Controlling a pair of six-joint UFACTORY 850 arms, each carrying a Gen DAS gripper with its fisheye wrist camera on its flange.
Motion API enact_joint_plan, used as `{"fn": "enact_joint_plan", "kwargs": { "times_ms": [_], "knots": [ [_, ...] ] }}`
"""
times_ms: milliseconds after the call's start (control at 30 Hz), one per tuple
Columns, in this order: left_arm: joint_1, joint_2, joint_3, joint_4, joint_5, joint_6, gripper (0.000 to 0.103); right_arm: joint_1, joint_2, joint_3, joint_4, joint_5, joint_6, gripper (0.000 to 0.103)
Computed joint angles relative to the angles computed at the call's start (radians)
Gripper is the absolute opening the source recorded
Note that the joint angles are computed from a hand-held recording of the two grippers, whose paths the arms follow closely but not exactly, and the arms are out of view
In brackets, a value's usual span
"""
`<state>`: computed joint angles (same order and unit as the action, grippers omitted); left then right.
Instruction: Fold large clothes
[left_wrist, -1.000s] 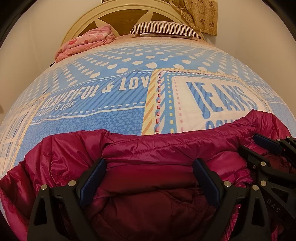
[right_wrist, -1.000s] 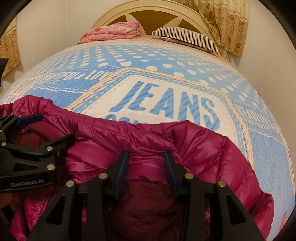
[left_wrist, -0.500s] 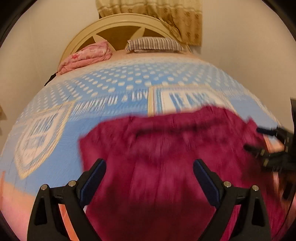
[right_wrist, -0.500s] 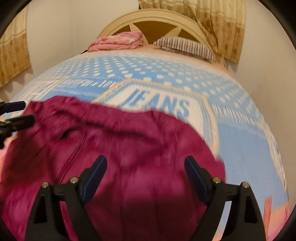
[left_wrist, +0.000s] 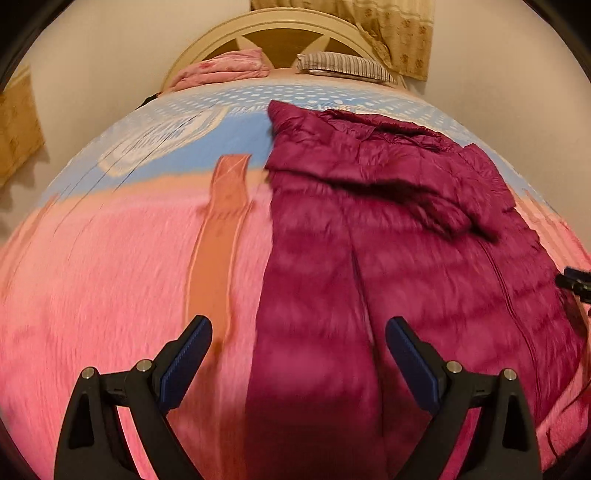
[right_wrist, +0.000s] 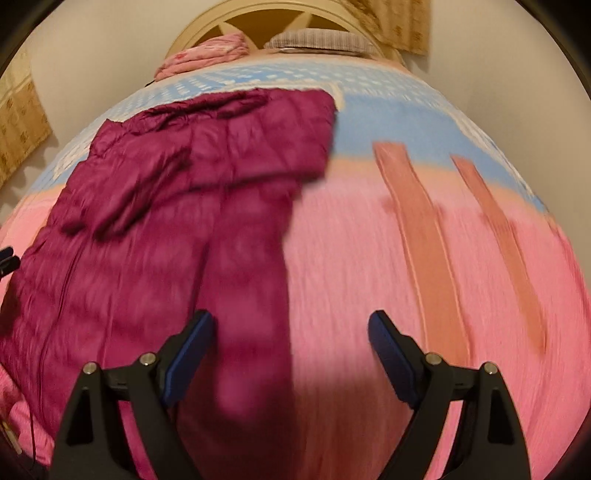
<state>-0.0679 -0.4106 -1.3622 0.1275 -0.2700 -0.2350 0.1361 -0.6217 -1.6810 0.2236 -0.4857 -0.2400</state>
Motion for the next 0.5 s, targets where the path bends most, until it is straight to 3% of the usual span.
{"fn": "enact_joint_plan", "kwargs": {
  "times_ms": [67, 233, 367, 433, 500],
  "knots": [
    [-0.006, 0.039, 0.061, 0.072, 0.024, -0.075, 0.095, -0.007, 0.056, 0.088, 0.047, 0.032, -0.023, 0.088],
    [0.006, 0.051, 0.104, -0.132, 0.03, 0.074, 0.095, -0.009, 0.143, 0.219, 0.12, 0.094, -0.049, 0.088],
    [-0.003, 0.078, 0.159, -0.088, 0.083, 0.024, 0.095, -0.001, 0.193, 0.299, 0.189, 0.139, -0.12, 0.088],
    [-0.003, 0.089, 0.178, -0.126, 0.103, 0.059, 0.095, 0.005, 0.213, 0.331, 0.227, 0.153, -0.159, 0.083],
    [-0.006, 0.095, 0.191, -0.213, 0.12, 0.156, 0.095, 0.012, 0.232, 0.361, 0.252, 0.177, -0.191, 0.068]
  ]
}}
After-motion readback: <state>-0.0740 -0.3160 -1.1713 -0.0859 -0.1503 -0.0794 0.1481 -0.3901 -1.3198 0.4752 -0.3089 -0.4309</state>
